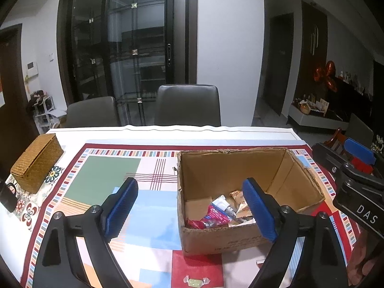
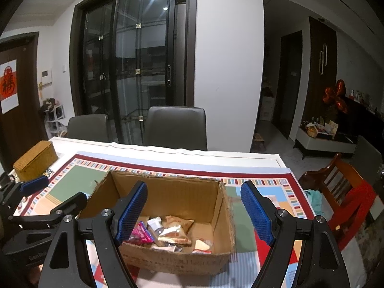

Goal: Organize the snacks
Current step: 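Withdraw both open tools from the box toward the last two candies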

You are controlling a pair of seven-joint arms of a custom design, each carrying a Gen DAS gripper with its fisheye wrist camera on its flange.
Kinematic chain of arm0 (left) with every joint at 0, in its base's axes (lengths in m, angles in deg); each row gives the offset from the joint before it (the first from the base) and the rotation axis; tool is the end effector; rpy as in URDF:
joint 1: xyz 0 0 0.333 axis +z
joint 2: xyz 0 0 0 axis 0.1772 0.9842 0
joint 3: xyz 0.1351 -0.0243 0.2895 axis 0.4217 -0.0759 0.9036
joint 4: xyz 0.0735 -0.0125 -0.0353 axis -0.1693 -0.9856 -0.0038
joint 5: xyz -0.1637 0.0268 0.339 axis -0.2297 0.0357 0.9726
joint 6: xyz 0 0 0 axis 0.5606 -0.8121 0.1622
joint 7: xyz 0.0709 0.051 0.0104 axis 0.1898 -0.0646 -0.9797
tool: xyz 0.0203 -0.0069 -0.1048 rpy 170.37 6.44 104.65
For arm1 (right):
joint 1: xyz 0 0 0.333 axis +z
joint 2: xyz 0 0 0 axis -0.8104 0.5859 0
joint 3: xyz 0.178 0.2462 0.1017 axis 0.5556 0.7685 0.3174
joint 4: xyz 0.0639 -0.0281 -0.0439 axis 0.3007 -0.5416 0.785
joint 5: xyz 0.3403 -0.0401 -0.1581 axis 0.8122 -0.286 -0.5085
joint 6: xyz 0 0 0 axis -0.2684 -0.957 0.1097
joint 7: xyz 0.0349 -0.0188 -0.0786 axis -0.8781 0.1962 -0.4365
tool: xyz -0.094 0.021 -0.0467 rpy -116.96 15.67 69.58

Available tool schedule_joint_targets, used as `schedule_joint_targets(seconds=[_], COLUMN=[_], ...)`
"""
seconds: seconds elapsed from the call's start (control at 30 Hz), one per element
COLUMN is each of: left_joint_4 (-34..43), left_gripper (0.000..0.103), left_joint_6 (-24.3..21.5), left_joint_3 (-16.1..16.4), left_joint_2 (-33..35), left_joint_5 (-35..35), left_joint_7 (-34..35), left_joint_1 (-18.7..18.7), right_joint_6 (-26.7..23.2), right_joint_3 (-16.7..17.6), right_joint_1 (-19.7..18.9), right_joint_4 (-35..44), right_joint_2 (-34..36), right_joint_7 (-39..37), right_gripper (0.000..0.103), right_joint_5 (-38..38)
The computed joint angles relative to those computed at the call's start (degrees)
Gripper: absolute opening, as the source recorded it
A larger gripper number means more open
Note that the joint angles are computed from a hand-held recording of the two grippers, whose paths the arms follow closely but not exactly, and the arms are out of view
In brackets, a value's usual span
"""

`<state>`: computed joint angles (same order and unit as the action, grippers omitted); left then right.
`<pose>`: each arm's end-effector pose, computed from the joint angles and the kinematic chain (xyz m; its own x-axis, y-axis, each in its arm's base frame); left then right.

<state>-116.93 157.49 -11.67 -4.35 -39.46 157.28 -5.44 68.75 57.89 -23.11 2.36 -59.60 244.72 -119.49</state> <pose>0.6408 -0.2936 0.6412 -0.4292 -0.9032 0.0102 -0.5101 0.2330 -0.8280 0.5657 0.3273 0.6459 -0.3250 -0.9454 0.0230 -0.4348 0.1277 -0.8914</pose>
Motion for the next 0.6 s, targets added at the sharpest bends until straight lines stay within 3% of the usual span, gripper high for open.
schedule_joint_targets(seconds=[0.6], left_joint_4=[-9.01], left_gripper=[0.089], left_joint_6=[2.74], left_joint_3=[-0.91], left_joint_2=[-6.11], left_joint_5=[-2.47], left_joint_7=[0.94], left_joint_1=[1.76], right_joint_6=[-1.63], right_joint_3=[2.2], right_joint_1=[0.12], right_joint_4=[-4.71], right_joint_2=[-3.61], right_joint_7=[2.96], right_gripper=[0.081], right_joint_5=[-0.96])
